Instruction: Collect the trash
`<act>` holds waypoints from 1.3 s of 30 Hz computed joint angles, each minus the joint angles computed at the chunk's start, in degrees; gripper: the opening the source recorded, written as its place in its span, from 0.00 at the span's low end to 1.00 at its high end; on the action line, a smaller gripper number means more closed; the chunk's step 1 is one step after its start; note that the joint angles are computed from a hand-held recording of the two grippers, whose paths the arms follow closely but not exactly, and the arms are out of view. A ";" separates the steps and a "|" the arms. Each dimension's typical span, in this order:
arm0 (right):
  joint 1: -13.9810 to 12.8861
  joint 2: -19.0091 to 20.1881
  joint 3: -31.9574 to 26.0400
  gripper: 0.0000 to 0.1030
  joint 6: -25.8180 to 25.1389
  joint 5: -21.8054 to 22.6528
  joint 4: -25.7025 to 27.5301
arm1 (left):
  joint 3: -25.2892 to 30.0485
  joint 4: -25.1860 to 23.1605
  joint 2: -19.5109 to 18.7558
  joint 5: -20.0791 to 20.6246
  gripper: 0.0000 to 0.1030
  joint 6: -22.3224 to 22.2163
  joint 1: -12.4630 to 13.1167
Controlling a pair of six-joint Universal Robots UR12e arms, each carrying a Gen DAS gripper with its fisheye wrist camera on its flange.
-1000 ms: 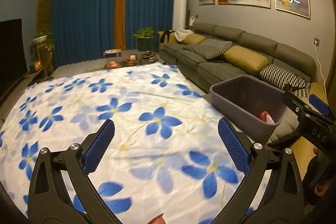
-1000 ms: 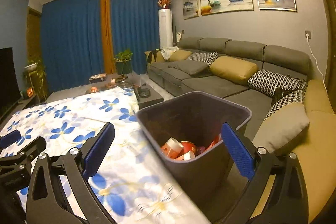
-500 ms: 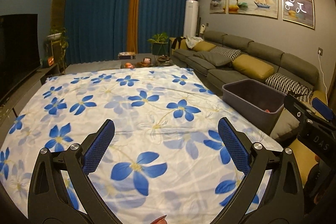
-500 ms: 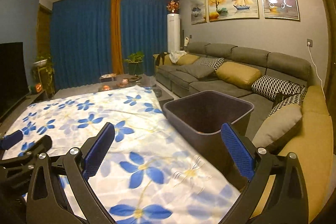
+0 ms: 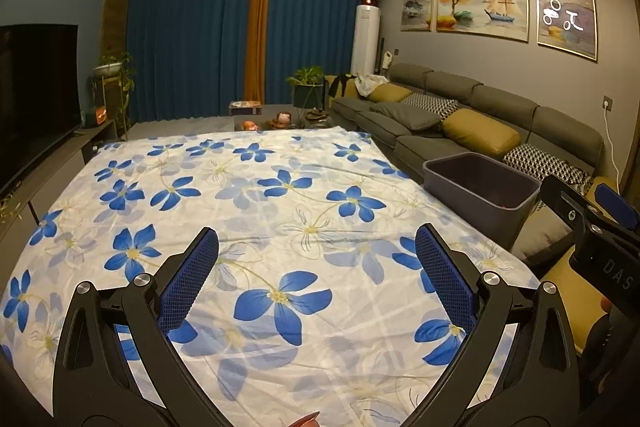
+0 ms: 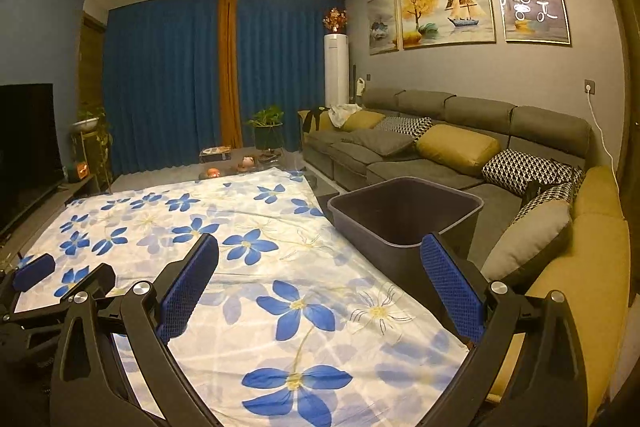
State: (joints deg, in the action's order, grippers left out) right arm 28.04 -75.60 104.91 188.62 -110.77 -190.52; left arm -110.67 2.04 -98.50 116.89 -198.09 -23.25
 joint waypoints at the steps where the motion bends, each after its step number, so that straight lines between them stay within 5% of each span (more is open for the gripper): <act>1: 0.10 0.00 -0.01 0.95 -0.09 -0.09 -0.14 | -0.09 0.03 0.09 0.06 0.94 0.02 -0.03; 39: 0.08 -0.31 0.37 0.95 -0.21 0.66 -1.00 | -0.40 0.17 1.04 -0.21 0.94 -0.39 -0.14</act>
